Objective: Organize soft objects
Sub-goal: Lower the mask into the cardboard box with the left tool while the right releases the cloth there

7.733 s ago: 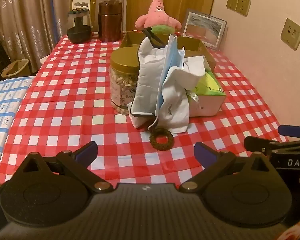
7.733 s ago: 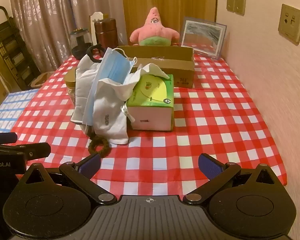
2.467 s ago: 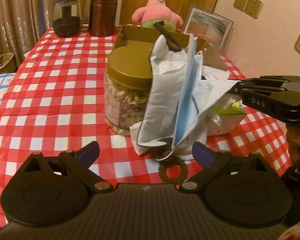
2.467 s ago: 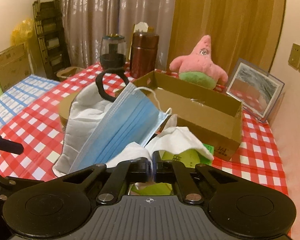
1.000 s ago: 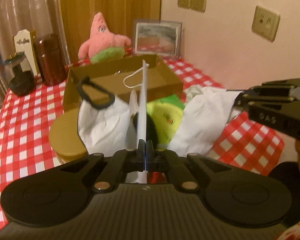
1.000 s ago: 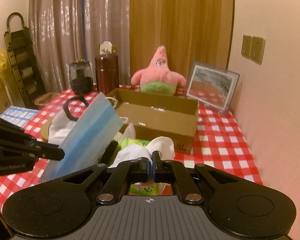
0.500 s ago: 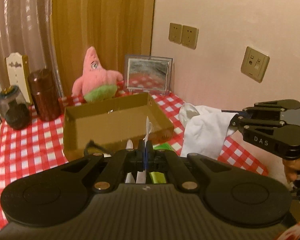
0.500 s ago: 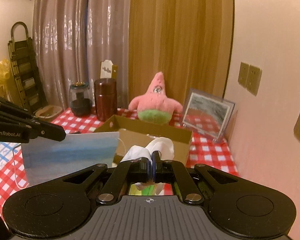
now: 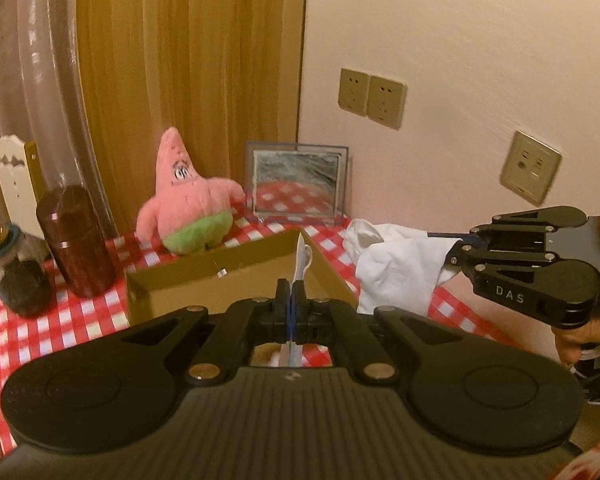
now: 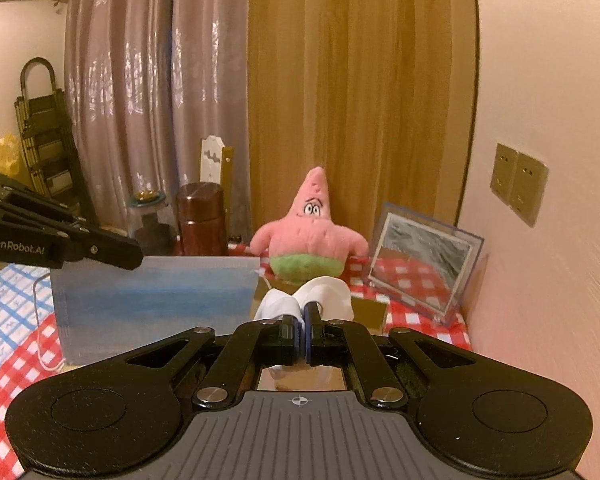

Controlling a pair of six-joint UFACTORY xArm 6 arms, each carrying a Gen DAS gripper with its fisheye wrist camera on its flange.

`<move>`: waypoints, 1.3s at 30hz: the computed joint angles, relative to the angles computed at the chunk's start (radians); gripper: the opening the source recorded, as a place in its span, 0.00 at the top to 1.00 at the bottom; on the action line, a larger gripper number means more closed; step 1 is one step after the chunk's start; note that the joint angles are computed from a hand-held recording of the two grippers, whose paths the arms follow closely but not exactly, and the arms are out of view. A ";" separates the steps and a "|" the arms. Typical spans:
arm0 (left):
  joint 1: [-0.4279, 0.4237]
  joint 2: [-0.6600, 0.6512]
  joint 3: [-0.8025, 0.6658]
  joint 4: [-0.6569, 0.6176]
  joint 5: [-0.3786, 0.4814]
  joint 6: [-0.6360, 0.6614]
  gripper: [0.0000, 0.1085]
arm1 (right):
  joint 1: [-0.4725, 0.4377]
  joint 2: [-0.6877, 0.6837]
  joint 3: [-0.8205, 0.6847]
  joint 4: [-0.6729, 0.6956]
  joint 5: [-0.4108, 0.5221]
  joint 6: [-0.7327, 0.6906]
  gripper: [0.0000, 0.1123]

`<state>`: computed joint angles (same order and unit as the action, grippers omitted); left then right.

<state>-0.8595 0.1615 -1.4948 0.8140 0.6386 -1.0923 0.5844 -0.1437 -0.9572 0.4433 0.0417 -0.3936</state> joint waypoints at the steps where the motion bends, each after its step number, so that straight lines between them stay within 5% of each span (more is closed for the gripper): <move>1: 0.014 0.010 -0.014 -0.010 -0.006 0.021 1.00 | -0.002 0.025 -0.030 0.034 0.008 -0.036 0.97; 8: 0.125 0.100 -0.084 -0.099 -0.069 0.159 1.00 | -0.018 0.231 -0.272 0.231 0.066 -0.240 0.97; 22: 0.295 0.283 -0.159 -0.306 -0.199 0.437 1.00 | -0.046 0.513 -0.519 0.088 0.111 -0.146 0.97; 25: 0.308 0.326 -0.186 -0.318 -0.204 0.456 0.99 | -0.052 0.545 -0.546 0.044 0.123 -0.097 0.97; 29: 0.319 0.357 -0.205 -0.312 -0.201 0.437 0.85 | -0.059 0.583 -0.572 -0.029 0.136 -0.028 0.97; 39: 0.341 0.258 -0.057 -0.264 -0.243 0.327 0.84 | -0.070 0.633 -0.618 -0.011 0.245 -0.009 0.97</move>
